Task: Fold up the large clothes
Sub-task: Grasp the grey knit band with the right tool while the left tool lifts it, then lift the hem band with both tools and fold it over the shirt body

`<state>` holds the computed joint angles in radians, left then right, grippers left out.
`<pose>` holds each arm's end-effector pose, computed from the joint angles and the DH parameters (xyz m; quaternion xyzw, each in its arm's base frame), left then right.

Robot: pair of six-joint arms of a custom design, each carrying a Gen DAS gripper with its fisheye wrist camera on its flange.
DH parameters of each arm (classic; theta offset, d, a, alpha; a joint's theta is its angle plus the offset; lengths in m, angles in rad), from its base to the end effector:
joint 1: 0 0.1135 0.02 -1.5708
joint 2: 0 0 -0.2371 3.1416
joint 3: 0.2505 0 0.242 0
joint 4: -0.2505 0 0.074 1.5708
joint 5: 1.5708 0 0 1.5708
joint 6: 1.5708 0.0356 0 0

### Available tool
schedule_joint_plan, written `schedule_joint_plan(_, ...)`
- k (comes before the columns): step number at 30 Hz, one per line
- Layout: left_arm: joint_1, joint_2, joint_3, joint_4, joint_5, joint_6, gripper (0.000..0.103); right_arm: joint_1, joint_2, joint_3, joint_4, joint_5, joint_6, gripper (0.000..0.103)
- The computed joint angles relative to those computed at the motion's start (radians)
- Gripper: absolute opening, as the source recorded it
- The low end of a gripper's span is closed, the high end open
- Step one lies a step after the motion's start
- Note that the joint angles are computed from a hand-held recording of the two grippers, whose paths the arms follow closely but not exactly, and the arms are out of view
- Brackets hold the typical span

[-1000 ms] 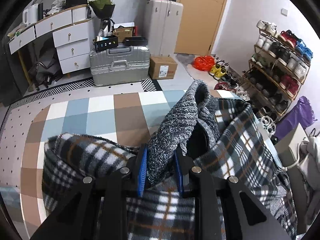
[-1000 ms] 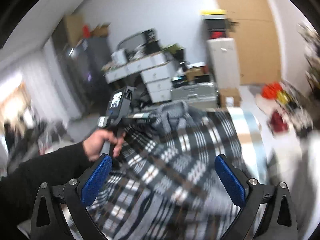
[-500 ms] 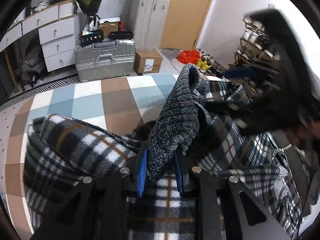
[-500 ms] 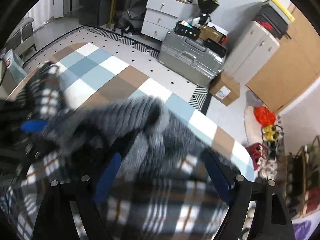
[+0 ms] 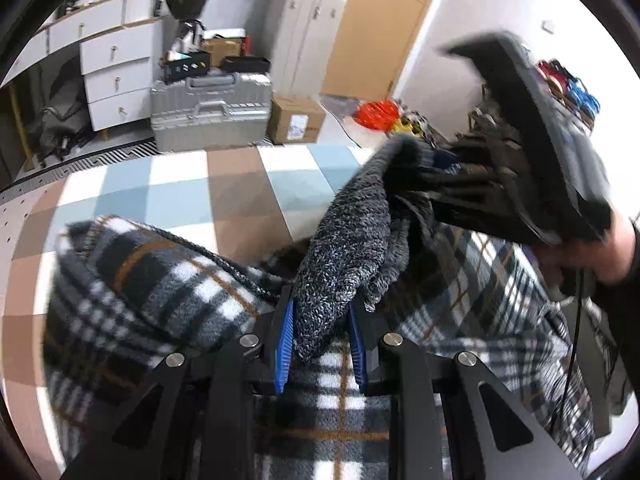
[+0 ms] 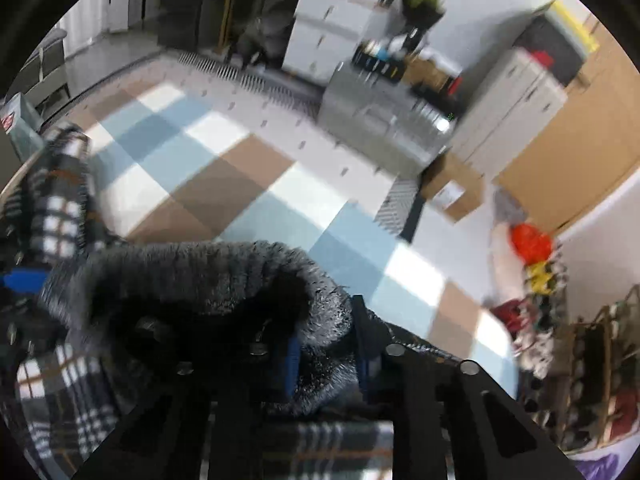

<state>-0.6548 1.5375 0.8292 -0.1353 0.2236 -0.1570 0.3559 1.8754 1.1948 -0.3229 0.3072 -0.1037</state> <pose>0.2343 -0.1899 0.1623 0.2673 0.8904 -0.2354 0.2835 0.3497 0.1185 0.1478 -0.1744 0.9336 -0.1109 0.2928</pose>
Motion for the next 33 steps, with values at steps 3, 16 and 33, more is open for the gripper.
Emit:
schedule_joint_plan(3, -0.013, -0.127, -0.026, -0.053, -0.024, -0.032, 0.019, 0.04, -0.223, -0.179, 0.067, 0.031, 0.039, 0.013)
schedule_joint_plan(16, -0.301, -0.797, -0.193, -0.478, -0.198, -0.225, 0.019, 0.694, -0.945, -0.455, -0.435, 0.442, 0.652, 0.013)
schedule_joint_plan(33, -0.805, -0.987, -0.484, -0.573, -0.54, -0.667, 0.023, 1.275, -0.59, -0.658, -0.474, 0.4, 1.662, 0.022)
